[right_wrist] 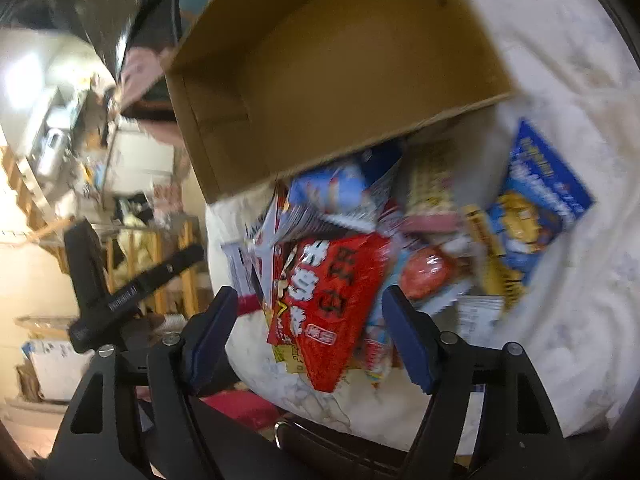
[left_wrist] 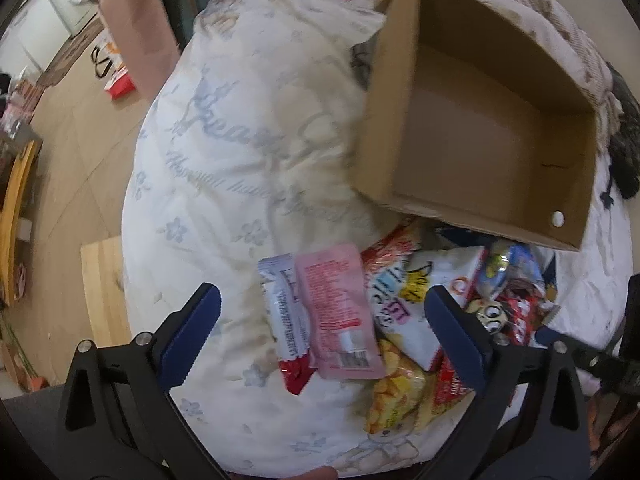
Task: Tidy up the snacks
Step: 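Grasp the white stick snack with the left gripper while the right grasps the red candy bag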
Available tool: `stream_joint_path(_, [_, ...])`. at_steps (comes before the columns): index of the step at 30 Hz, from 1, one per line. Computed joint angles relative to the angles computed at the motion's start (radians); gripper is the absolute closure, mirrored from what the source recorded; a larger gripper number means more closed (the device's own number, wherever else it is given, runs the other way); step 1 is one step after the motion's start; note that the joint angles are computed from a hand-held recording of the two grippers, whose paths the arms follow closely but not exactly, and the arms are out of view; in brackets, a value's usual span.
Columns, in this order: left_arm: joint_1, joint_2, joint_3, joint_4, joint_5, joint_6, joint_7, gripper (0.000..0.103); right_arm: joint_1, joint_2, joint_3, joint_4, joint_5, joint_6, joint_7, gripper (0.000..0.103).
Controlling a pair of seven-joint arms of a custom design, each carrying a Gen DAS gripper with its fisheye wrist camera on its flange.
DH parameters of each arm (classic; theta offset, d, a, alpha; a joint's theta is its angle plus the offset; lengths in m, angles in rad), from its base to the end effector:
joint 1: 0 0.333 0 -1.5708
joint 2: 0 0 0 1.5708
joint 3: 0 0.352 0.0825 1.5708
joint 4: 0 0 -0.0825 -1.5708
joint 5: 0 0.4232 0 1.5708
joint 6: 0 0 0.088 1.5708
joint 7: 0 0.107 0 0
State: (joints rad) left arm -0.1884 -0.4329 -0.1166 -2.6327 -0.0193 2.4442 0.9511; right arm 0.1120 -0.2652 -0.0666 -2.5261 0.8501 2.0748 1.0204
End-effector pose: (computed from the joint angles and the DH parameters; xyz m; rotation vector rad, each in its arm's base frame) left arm 0.4097 -0.1287 0.4211 -2.4540 1.7483 -0.3301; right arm 0.4417 0.0588 0.3809 -1.8760 1.7016 0.6851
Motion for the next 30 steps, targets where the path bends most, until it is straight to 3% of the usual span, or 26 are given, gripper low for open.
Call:
stream_joint_path(6, [0.035,0.018,0.007,-0.010,0.022,-0.027,-0.029,0.005,0.036,0.026,0.049,-0.012,-0.080,0.108,0.049,0.027])
stream_joint_path(12, [0.047,0.083,0.022,-0.005,-0.014,-0.065,-0.016,0.020,0.070,0.014,0.063,-0.020,-0.120,0.159,0.059,0.027])
stream_joint_path(14, [0.044,0.103,0.025,-0.003,-0.033,-0.058,0.005,0.032,0.082,-0.006,0.058,-0.043,-0.111,0.166,0.036,0.028])
stream_joint_path(16, [0.034,0.123,0.033,0.002,-0.072,-0.060,0.044,0.042,0.090,-0.010,0.054,-0.044,-0.108,0.157,0.024,0.049])
stream_joint_path(18, [0.027,0.141,0.038,0.002,-0.115,-0.055,0.083,0.050,0.093,-0.011,0.040,-0.046,-0.074,0.140,0.012,0.054])
stream_joint_path(22, [0.025,0.149,0.027,-0.003,-0.157,-0.031,0.112,0.090,0.085,-0.024,0.018,-0.058,-0.026,0.113,-0.031,0.059])
stream_joint_path(30, [0.011,0.113,-0.016,0.003,-0.102,-0.040,0.092,0.091,0.058,-0.084,-0.006,-0.094,0.006,0.058,-0.088,0.062])
